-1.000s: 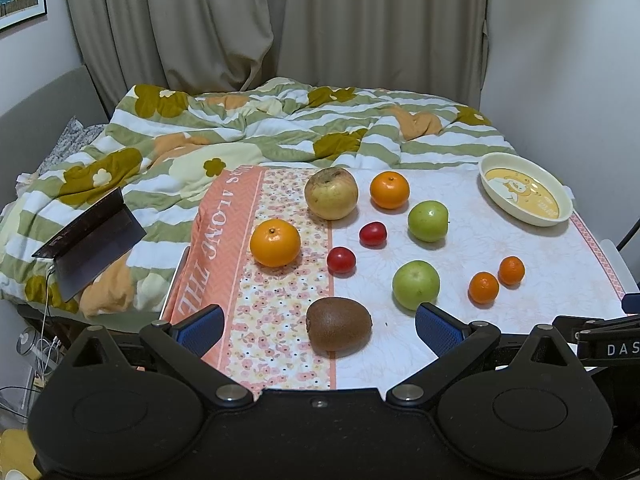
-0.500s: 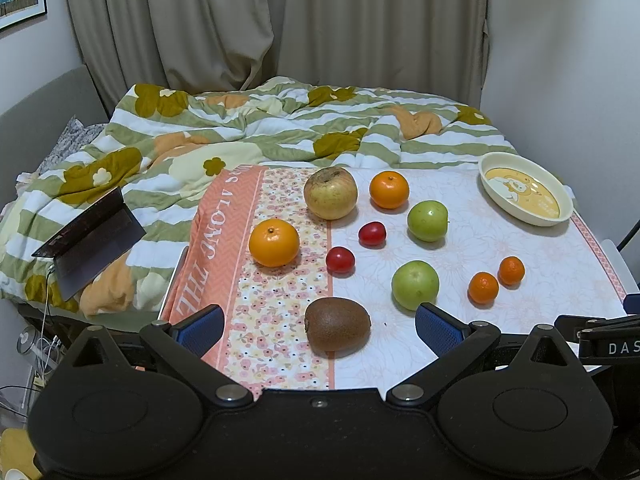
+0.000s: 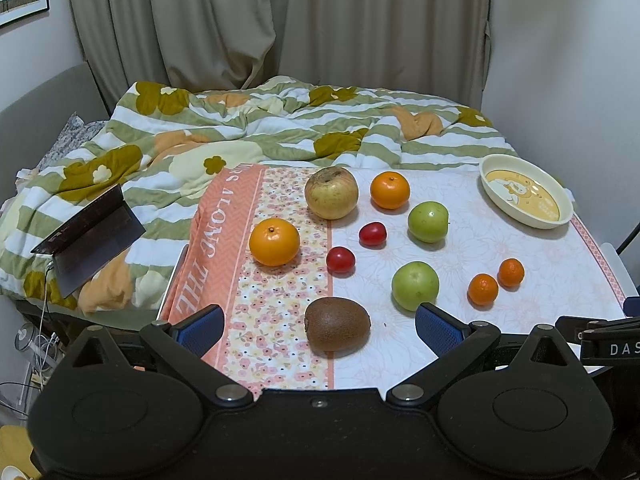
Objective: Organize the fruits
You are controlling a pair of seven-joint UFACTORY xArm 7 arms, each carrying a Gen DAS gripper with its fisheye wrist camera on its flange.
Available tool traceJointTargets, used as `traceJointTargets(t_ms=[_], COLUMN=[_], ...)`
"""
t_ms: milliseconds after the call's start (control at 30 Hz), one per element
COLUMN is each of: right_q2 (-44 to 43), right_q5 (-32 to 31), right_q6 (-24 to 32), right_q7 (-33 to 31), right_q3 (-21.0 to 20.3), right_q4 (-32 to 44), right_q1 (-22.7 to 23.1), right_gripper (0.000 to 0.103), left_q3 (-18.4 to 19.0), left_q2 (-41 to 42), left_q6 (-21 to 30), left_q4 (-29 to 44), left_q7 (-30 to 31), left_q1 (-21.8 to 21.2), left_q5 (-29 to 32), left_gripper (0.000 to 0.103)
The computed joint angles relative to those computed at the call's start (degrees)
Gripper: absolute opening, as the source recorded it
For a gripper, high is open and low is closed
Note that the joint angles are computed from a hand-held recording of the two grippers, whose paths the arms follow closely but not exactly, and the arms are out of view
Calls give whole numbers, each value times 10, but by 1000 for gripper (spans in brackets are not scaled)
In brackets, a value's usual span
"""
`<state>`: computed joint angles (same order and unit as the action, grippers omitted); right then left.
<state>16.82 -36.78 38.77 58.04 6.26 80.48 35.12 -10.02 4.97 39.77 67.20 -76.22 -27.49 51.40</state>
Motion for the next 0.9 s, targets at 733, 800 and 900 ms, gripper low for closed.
traceJointTargets(t_ms=[733, 800, 900], right_q2=[-3, -3, -5], right_q5=[-1, -1, -4], right_q6=[3, 5, 1], right_q7=[2, 4, 8], right_q3=[2, 2, 2], right_q4=[2, 4, 3], right_q1=[1, 3, 4], right_gripper=[103, 103, 103], left_q3=[2, 3, 2], left_q2=[-3, -6, -5], left_q6=[-18, -21, -18], left_q4=[-6, -8, -5], left_q7=[3, 4, 3], left_q1=[6, 7, 6], left_q5=[-7, -1, 12], left_gripper=[103, 103, 103])
